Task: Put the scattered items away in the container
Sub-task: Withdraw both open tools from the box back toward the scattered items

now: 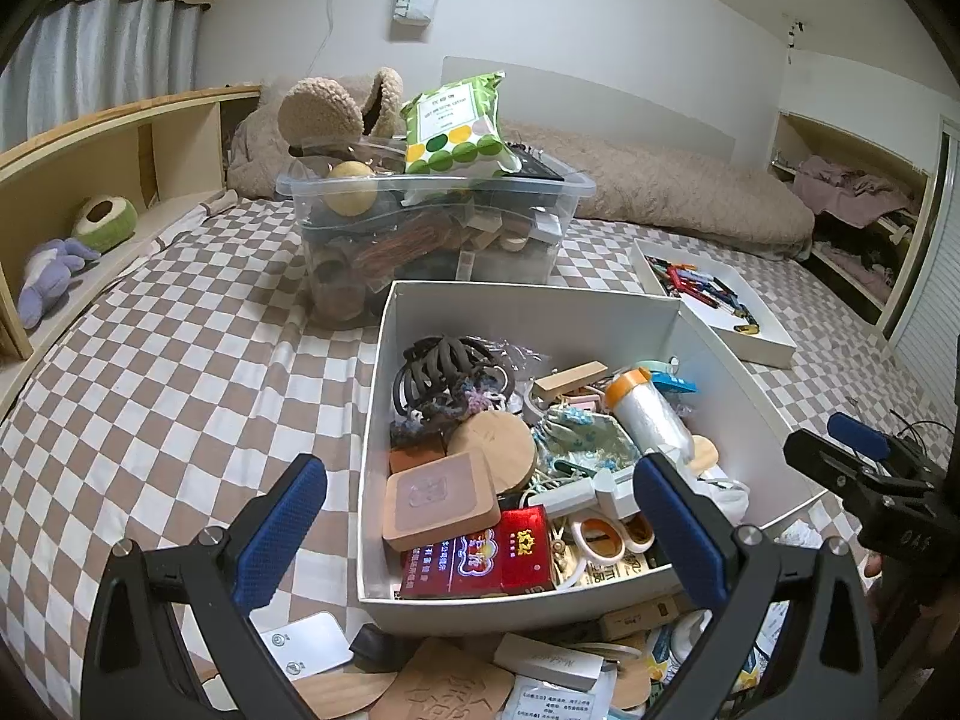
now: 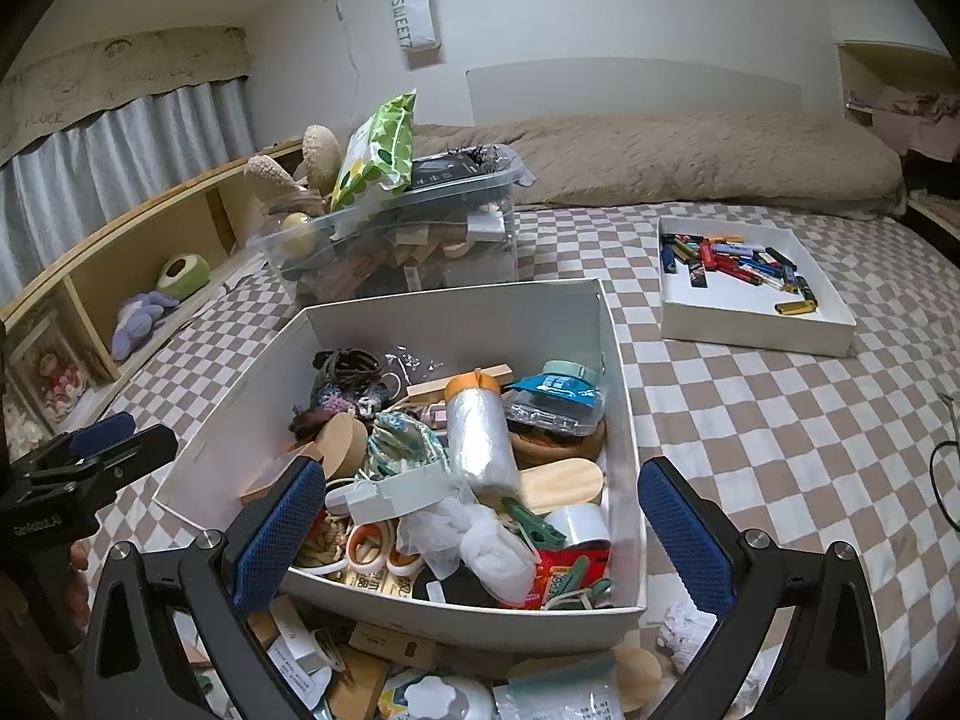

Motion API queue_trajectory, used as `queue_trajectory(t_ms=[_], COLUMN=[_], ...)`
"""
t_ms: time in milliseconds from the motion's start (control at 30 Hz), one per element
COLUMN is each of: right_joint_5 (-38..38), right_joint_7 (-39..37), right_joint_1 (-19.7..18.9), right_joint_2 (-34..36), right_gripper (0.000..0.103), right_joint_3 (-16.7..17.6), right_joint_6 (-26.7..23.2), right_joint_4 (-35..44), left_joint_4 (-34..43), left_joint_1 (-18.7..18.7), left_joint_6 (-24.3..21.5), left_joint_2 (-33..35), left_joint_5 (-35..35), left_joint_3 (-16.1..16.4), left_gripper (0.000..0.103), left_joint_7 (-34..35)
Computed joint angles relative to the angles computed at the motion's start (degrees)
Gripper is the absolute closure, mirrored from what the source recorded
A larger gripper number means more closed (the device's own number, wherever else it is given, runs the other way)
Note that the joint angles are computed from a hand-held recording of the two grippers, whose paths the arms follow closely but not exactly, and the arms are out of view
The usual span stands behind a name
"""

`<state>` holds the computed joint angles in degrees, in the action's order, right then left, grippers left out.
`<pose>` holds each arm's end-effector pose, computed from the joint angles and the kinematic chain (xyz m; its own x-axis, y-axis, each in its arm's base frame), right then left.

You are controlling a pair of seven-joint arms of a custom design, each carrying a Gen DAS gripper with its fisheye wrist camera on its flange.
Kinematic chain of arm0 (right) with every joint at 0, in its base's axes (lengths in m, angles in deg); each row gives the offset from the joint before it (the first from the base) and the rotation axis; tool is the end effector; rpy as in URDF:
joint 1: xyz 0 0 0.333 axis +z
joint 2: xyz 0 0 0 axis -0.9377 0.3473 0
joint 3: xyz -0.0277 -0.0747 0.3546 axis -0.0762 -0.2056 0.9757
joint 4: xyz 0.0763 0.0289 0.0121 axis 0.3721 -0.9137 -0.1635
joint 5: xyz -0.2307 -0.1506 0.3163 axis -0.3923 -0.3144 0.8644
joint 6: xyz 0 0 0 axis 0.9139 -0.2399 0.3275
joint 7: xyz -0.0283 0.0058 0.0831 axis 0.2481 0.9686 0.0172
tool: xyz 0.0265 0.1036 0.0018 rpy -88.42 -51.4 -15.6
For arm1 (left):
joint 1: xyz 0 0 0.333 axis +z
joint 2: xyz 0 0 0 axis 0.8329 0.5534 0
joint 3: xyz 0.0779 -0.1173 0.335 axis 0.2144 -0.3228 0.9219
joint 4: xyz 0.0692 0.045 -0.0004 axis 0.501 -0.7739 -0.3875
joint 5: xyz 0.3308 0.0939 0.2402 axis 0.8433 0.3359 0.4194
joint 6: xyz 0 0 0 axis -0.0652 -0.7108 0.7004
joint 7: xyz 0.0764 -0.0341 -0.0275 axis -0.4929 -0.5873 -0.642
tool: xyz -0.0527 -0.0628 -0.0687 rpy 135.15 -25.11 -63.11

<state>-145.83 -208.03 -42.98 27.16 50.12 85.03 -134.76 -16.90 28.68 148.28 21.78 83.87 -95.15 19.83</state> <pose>0.5571 0.3343 0.3862 -0.2270 -0.9579 -0.1756 -0.5448 0.2744 -0.7924 0.7078 -0.4494 0.3774 -0.4763 -0.8701 0.1263 -0.5867 0.2075 -0.7828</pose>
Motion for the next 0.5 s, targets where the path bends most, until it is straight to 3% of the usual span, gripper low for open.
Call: queue_trajectory(t_ms=[133, 500], right_joint_5=[-1.71, -2.55], right_joint_7=[2.08, 3.46], right_joint_1=[0.38, 0.72], right_joint_2=[-0.73, -2.84], right_gripper=[0.000, 0.000], right_joint_3=[0.14, 1.74], right_joint_6=[-1.57, -5.80], right_joint_4=[-0.60, -2.59], left_joint_4=[-0.86, -5.12], left_joint_1=[-3.54, -4.07], left_joint_6=[1.15, 5.06], left_joint_2=[-0.62, -2.85], left_joint_5=[0.85, 1.89], left_joint_3=[5.38, 7.10], left_gripper=[0.000, 0.000], left_joint_7=[-3.37, -5.52])
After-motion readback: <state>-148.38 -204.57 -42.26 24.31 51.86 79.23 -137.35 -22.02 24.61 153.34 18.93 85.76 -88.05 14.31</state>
